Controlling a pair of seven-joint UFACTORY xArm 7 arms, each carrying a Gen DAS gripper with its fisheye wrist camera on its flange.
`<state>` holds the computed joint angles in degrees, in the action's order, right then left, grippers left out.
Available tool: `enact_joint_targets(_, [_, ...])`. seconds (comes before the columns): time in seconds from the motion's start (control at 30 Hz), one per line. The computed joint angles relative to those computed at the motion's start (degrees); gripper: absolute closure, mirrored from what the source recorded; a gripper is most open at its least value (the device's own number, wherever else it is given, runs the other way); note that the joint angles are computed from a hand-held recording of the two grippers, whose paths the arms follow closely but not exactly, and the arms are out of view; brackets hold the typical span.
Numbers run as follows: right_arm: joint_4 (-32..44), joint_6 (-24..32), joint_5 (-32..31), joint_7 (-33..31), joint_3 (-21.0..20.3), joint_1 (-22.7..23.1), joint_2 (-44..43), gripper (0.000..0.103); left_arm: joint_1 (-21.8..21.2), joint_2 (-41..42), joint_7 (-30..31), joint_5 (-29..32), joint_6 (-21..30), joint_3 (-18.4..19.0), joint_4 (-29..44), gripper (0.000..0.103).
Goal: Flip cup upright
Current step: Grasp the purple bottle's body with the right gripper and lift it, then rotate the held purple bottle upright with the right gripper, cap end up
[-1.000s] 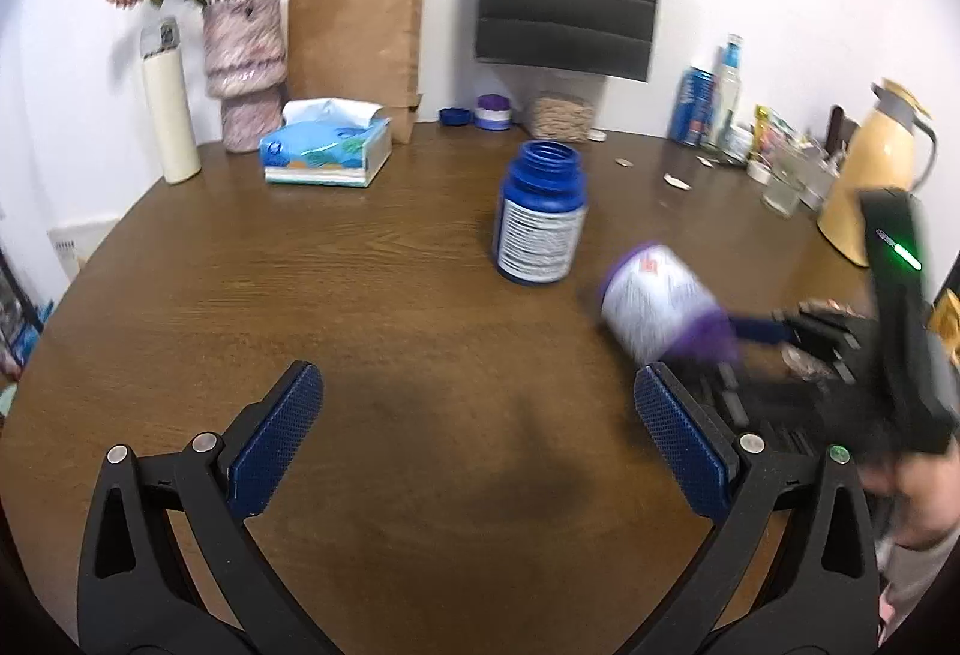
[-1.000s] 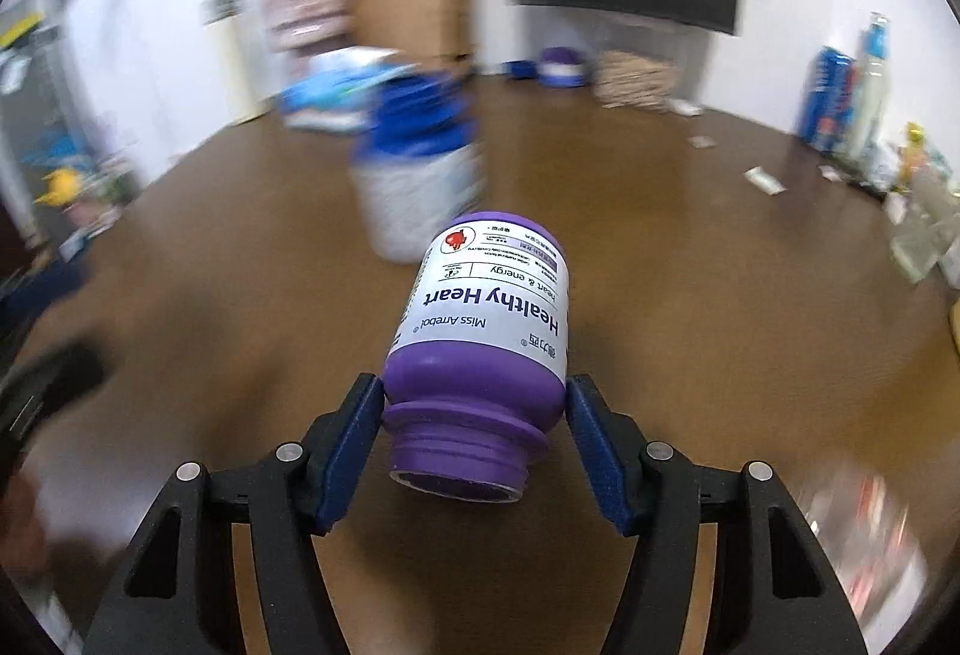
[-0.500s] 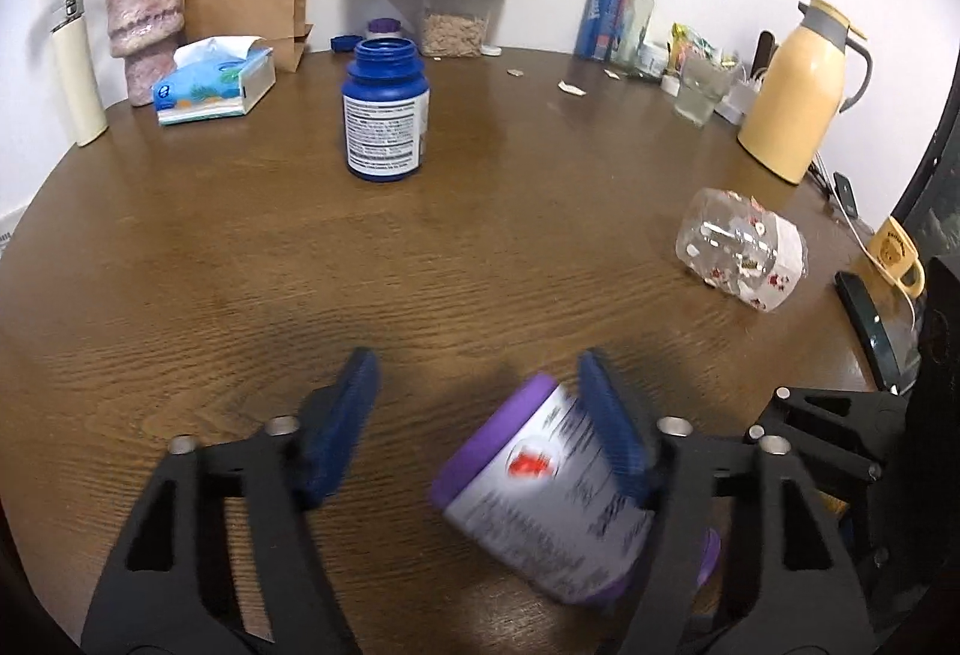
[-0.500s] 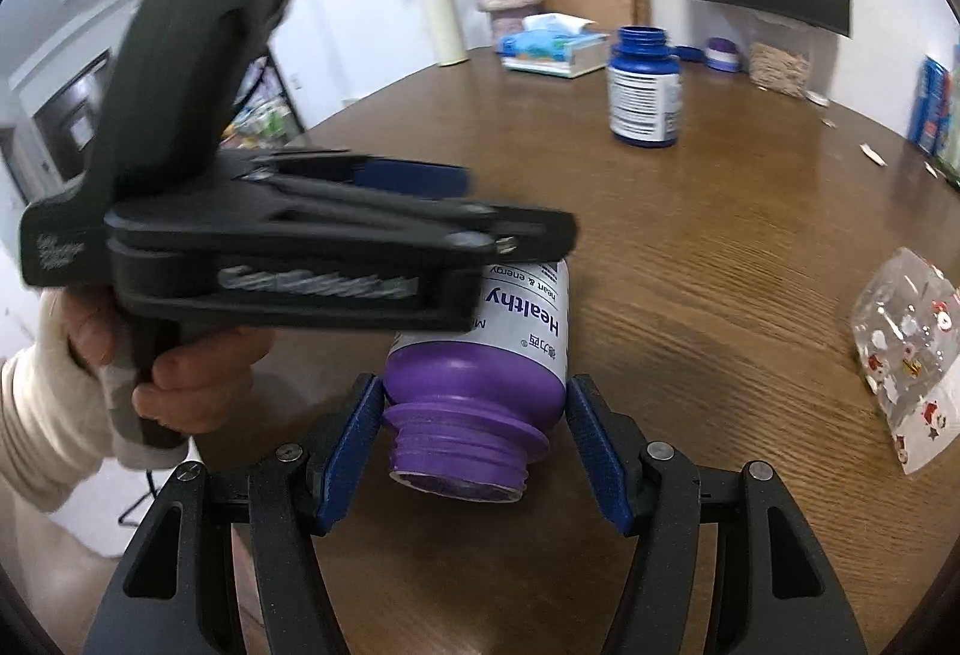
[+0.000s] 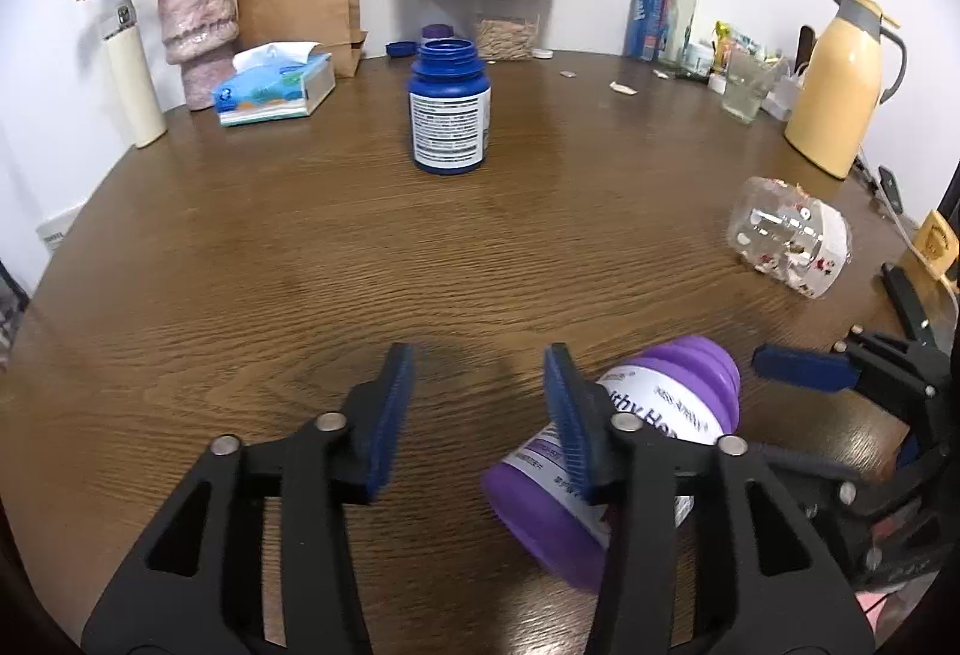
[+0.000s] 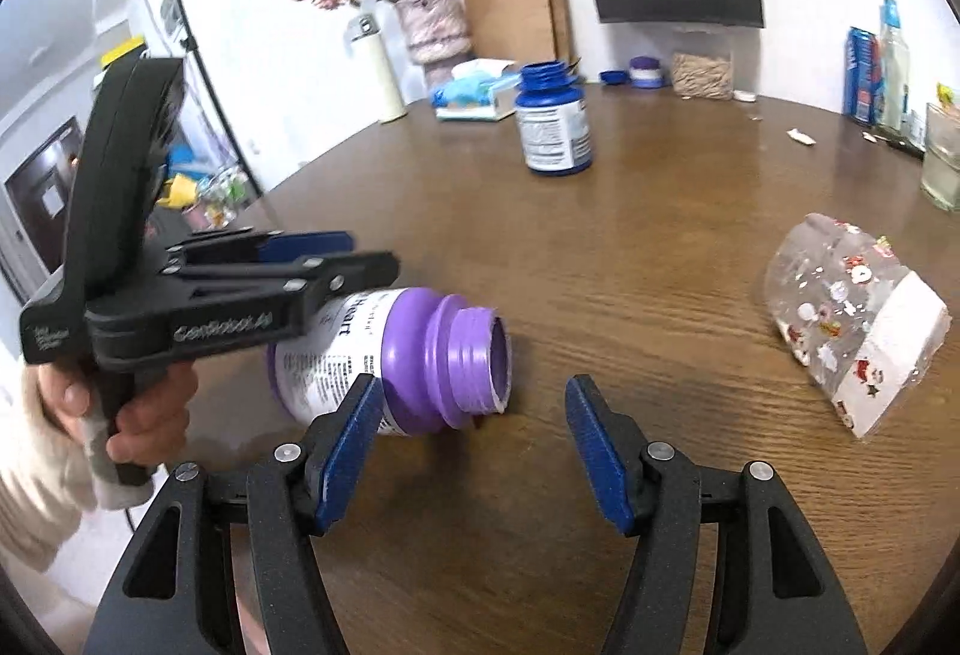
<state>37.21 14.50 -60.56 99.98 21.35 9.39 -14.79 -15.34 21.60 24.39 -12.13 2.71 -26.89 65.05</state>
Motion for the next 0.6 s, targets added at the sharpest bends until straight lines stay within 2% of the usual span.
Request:
enact_joint_targets(0.03, [0.18, 1.49, 0.72, -0.27, 0.15, 0.22, -0.10, 0.034, 1.64, -0.57, 0.50, -0.21, 0.51, -1.61, -0.40, 0.057])
enact_joint_targets(0.07, [0.16, 2.87, 0.74, 0.15, 0.47, 0.33, -0.55, 0.034, 5.21, -1.44, 3.41, -2.81, 1.15, -5.63, -1.06, 0.054])
enact_joint_targets(0.1, [-0.40, 4.01, 0.72, 1.16, 0.80, 0.53, -1.70, 0.034, 9.71, -1.85, 7.49, -5.60, 1.68, -10.75, -1.66, 0.049])
enact_joint_targets(0.17, [-1.59, 5.53, 1.89, 1.65, 0.92, 1.08, -3.81, 0.034, 17.07, -3.29, 17.03, -10.38, 3.60, -19.41, -3.14, 0.032])
enact_joint_targets(0.2, [-2.49, 6.25, 2.88, 1.57, 1.01, 1.41, -5.30, 0.034, 18.58, -3.75, 19.81, -10.82, 5.03, -21.24, -3.42, 0.030])
enact_joint_targets(0.23, [-3.83, 7.52, 4.82, 1.40, 1.33, 2.19, -7.70, 0.034, 17.72, -4.61, 21.73, -8.86, 8.33, -20.67, -3.28, 0.028])
enact_joint_targets(0.27, [-5.26, 7.86, 6.36, 1.21, 1.64, 2.59, -9.74, 0.034, 14.79, -4.92, 21.26, -5.56, 10.55, -17.70, -2.71, 0.028])
enact_joint_targets(0.33, [-7.22, 8.52, 9.59, 0.71, 2.44, 2.76, -12.87, 0.034, 5.25, -4.64, 15.82, 3.71, 13.89, -7.99, -0.54, 0.028])
enact_joint_targets(0.37, [-8.09, 8.63, 10.94, 0.28, 2.82, 2.74, -14.13, 0.034, 0.30, -2.97, 12.79, 8.64, 17.57, -3.05, 2.36, 0.029])
enact_joint_targets(0.4, [-8.95, 8.80, 12.37, -0.33, 3.14, 2.82, -15.30, 0.034, -2.29, -1.51, 10.84, 11.17, 20.37, -0.50, 4.69, 0.032])
enact_joint_targets(0.43, [-9.81, 9.02, 13.80, -0.99, 3.46, 2.90, -16.48, 0.034, -5.46, -0.18, 8.17, 13.90, 22.82, 2.59, 6.80, 0.041])
enact_joint_targets(0.47, [-10.54, 9.11, 15.01, -1.49, 3.90, 2.73, -17.41, 0.034, -9.24, 1.61, 4.84, 17.15, 24.63, 6.51, 9.15, 0.043])
enact_joint_targets(0.5, [-11.39, 9.37, 16.52, -1.98, 4.26, 2.85, -18.61, 0.034, -10.69, 2.47, 3.46, 18.01, 24.63, 8.02, 10.06, 0.043])
enact_joint_targets(0.6, [-13.21, 8.76, 19.69, -3.04, 5.46, 2.15, -20.97, 0.034, -12.25, 2.59, 4.59, 15.64, 23.22, 9.75, 9.85, 0.043])
